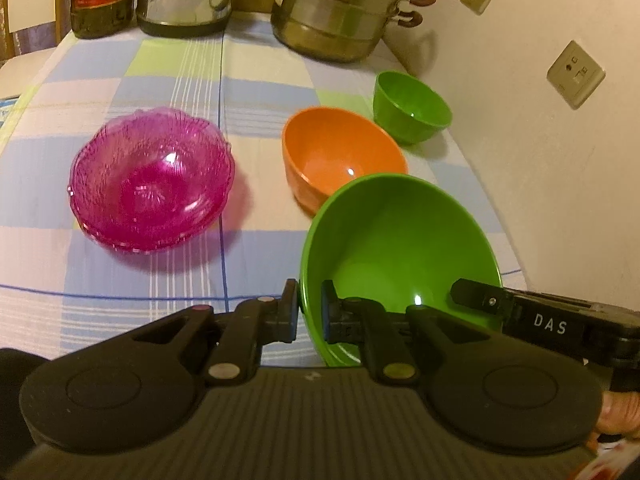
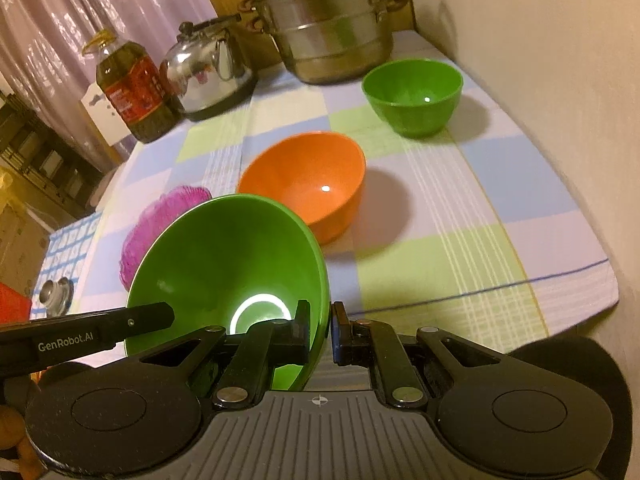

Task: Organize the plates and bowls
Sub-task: 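Lift the green bowl with both grippers and carry it over the orange bowl, then lower the green bowl into the orange bowl and open both grippers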

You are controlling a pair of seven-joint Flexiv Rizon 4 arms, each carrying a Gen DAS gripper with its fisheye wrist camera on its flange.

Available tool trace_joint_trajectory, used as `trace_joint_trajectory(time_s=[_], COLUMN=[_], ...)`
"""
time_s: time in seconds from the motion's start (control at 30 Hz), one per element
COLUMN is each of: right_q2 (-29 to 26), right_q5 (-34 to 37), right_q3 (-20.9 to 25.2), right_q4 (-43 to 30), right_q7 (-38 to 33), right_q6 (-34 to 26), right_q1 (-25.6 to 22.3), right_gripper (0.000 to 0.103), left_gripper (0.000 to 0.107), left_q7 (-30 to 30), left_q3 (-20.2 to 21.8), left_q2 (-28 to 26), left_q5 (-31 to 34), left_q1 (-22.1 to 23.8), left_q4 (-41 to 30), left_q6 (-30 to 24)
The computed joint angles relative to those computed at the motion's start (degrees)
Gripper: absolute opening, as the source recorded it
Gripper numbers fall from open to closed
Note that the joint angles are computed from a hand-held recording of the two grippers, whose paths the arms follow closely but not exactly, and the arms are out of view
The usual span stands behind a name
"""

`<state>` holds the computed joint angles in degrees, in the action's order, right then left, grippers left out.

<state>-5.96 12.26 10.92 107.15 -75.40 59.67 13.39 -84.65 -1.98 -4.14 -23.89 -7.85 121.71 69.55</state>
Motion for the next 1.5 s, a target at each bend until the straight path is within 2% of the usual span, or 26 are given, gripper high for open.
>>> trace_joint_trajectory(time_s=[0.5, 0.8, 1.03, 1.5], right_q2=[0.29, -1.18, -4.95, -16.11], right_q5=[0.91, 1.56, 1.38, -1.96], right_q3=[-0.17, -0.63, -0.89, -0.66], right_q4=[0.41, -3.28, -8.84, -22.52], right_q7=[-0.22, -0.35, -0.80, -0.44], right_q6=[-0.80, -0.65, -1.58, -4.41], right_q1=[-0.28, -0.75, -1.57, -2.75], right_gripper=[0.010, 0.010, 0.010, 0.009], left_gripper=[0.009, 0.009, 0.009, 0.009], left_q7=[-0.17, 0.27, 0.16, -0.91], left_q3=[-0.12, -0.40, -0.79, -1.43], left_q2=[-0.03, -1.63, -5.00, -15.01], left_q5=[-0.37, -0.56, 0.12, 1.50], left_q1=[-0.11, 0.29, 1.11, 3.75], left_q4=[0.16, -3.58, -8.62, -22.14], left_q6=[-0.79, -0.57, -1.51, -6.19])
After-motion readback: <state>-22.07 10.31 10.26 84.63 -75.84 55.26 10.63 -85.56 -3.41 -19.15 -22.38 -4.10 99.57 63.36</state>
